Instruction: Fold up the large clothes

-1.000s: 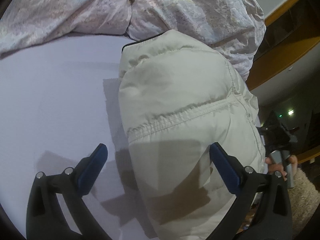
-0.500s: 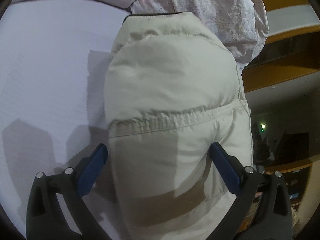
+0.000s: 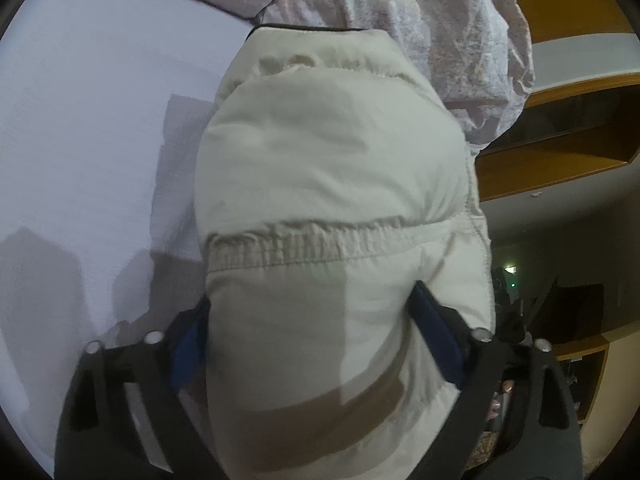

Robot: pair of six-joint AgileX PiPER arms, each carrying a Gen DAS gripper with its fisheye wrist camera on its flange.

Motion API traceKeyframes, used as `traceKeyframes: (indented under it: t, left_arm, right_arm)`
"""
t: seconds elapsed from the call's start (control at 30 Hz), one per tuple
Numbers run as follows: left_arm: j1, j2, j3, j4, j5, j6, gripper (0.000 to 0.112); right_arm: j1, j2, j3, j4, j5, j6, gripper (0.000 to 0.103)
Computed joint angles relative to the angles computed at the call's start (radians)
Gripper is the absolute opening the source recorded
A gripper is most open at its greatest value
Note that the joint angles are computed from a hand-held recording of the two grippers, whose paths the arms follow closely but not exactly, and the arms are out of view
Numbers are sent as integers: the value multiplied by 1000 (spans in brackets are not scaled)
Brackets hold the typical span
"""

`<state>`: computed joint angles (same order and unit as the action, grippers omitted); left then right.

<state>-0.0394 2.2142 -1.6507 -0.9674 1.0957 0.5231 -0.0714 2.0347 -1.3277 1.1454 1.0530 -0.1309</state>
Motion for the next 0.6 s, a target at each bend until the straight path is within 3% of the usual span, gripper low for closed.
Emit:
traceKeyframes:
  t: [0.13, 0.2, 0.3, 0.47, 0.6]
  left_arm:
    - [16, -18, -20, 17, 18, 14, 72]
    - [23, -27, -32, 31, 19, 16, 71]
    - [35, -26, -74, 59, 32, -4, 71]
    - [71, -19, -158, 78, 57, -23, 71]
    - [113, 16, -267, 74, 80, -44, 71]
  right_arm:
    - [9, -41, 50, 61, -20, -62, 84]
    - [22, -56, 58, 86, -37, -87, 72]
    - [49, -57, 34, 113, -59, -108, 63]
    - [94, -14, -83, 122, -74, -98, 57]
    - [128, 62, -271, 88, -65, -37, 56]
